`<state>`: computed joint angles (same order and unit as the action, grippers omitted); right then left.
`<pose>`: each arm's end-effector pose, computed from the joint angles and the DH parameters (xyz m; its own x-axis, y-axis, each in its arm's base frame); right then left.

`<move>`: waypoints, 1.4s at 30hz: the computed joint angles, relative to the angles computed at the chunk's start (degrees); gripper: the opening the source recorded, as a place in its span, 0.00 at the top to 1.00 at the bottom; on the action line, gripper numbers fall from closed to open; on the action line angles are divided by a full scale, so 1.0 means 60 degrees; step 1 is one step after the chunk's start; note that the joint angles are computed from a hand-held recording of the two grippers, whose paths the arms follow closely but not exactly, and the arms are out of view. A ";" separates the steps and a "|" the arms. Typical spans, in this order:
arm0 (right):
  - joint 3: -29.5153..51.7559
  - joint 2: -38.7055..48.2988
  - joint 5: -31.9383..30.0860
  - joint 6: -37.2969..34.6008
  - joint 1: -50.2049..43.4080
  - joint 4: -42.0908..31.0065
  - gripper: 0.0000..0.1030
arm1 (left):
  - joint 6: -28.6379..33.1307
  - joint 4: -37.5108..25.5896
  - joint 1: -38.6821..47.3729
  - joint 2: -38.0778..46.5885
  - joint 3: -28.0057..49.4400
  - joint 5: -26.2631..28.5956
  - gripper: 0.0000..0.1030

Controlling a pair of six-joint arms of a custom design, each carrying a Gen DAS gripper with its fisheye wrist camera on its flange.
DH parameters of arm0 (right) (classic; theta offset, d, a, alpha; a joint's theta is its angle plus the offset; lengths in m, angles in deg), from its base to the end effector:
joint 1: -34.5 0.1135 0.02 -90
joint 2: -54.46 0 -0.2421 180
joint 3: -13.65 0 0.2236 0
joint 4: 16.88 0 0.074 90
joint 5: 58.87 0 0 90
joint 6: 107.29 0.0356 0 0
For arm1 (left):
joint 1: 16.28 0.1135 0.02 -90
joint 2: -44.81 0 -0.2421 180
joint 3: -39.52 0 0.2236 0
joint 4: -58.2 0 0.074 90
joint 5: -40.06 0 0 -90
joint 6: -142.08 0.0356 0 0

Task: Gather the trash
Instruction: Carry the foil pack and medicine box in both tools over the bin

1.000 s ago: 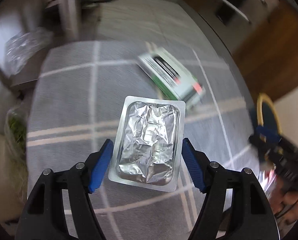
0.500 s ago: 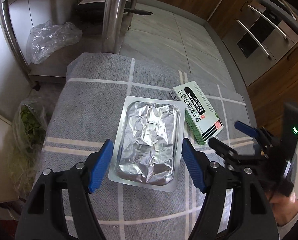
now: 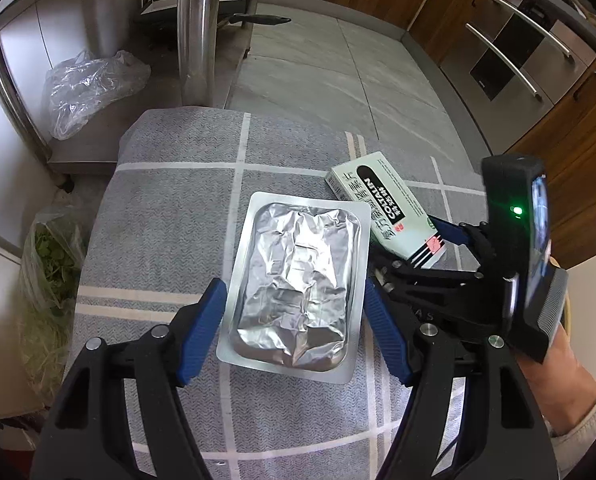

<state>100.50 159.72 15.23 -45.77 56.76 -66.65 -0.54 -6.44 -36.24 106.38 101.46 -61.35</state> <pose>0.3074 0.1363 0.1760 -0.5365 -0.7151 -0.4480 -0.8128 0.5808 0.0463 0.1675 -0.0533 0.2297 -0.7158 -0.5687 -0.4052 -0.5187 0.8215 -0.2368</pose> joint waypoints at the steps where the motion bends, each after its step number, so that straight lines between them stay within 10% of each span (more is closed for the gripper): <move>1: 0.0001 -0.0052 -0.0170 -0.0026 -0.0078 -0.0160 0.27 | -0.0027 -0.0014 -0.0032 0.0039 0.0025 -0.0033 0.33; 19: 0.0427 -0.3439 -0.2323 -0.3317 -0.5431 -0.4710 0.27 | -0.0696 -0.0258 -0.2310 0.1325 0.2064 -0.1093 0.33; 29: 0.2803 -0.2202 -0.3640 -0.6041 -0.9699 -0.7279 0.27 | -0.0940 -0.0028 -0.3831 0.3216 0.4184 -0.1303 0.33; 42: 0.4606 -0.0349 -0.3965 -0.6315 -1.1585 -0.7738 0.27 | -0.0154 0.0175 -0.4749 0.6523 0.7806 -0.0940 0.33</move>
<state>128.13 157.63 -8.56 -83.66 -12.75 -113.08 -1.46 -5.39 -64.73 145.52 148.29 -67.00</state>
